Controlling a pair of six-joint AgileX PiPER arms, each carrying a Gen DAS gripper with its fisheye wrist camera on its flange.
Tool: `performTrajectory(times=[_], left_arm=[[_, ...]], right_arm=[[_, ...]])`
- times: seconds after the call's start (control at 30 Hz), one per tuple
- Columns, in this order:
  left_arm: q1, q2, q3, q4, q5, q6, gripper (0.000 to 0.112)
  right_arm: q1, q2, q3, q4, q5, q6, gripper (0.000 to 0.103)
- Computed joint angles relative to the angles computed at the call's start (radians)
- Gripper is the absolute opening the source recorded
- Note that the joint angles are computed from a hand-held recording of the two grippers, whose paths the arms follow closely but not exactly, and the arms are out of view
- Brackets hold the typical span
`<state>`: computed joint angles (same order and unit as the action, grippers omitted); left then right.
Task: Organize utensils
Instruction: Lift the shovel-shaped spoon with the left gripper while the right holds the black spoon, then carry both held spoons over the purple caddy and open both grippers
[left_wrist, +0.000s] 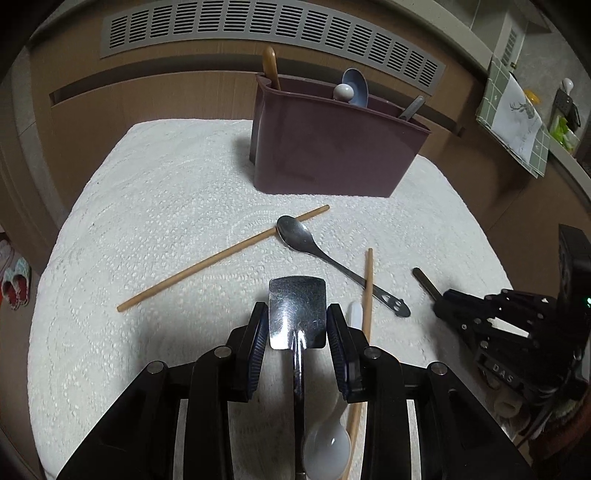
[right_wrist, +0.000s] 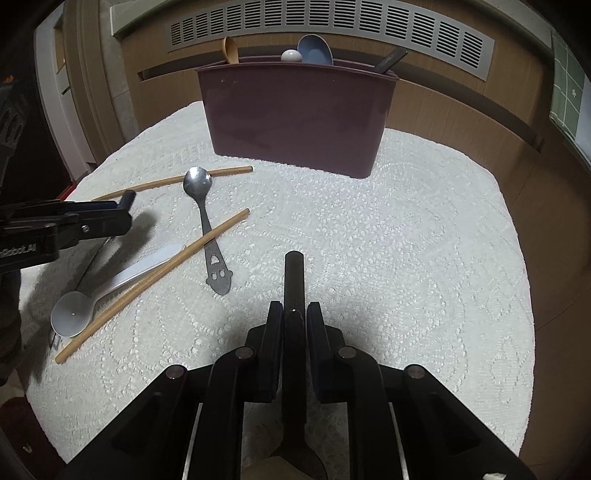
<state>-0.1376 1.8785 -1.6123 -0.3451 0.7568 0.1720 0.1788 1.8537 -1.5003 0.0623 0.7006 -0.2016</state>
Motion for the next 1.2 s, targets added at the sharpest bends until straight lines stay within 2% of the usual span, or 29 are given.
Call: performTrajectory(times=[0.27,0.33,0.43,0.63,0.73,0.93,1.0,1.07,1.13,1.2], left_arm=[[-0.017,-0.075,0.076,0.027,-0.052,-0.009,0.033],[-0.017,-0.077,0.078,0.024,-0.051,-0.004,0.033],[-0.015,-0.09,0.088,0.017,-0.056,0.003,0.033],[-0.005,-0.132,0.111,-0.026,-0.076,0.047,0.033],[-0.01,-0.157,0.118,-0.022,-0.093,0.049,0.033],[-0.018,-0.188,0.094,-0.025,-0.111,0.059,0.033],[-0.012,-0.175,0.029,-0.045,-0.104,0.072,0.033],[0.001,-0.136,-0.098,-0.07,-0.064,0.078,0.033],[0.015,-0.086,-0.271,-0.119,-0.043,0.09,0.033],[0.024,-0.019,-0.453,-0.146,-0.066,0.074,0.033]], right_arm=[[-0.049,0.018,-0.038,0.101,0.057,-0.117,0.015],[-0.044,0.037,-0.067,0.095,0.067,-0.104,0.016],[-0.012,0.046,-0.092,0.02,0.076,-0.066,0.012],[-0.048,-0.054,-0.021,0.105,0.018,-0.07,0.011],[-0.053,-0.116,0.02,0.11,-0.03,-0.065,0.011],[-0.05,-0.166,0.035,0.12,-0.061,-0.072,0.011],[-0.058,-0.175,0.026,0.158,-0.073,-0.089,0.011],[-0.064,-0.175,-0.006,0.188,-0.094,-0.095,0.011],[-0.063,-0.167,-0.106,0.186,-0.116,-0.088,0.011],[-0.064,-0.16,-0.218,0.181,-0.155,-0.08,0.011]])
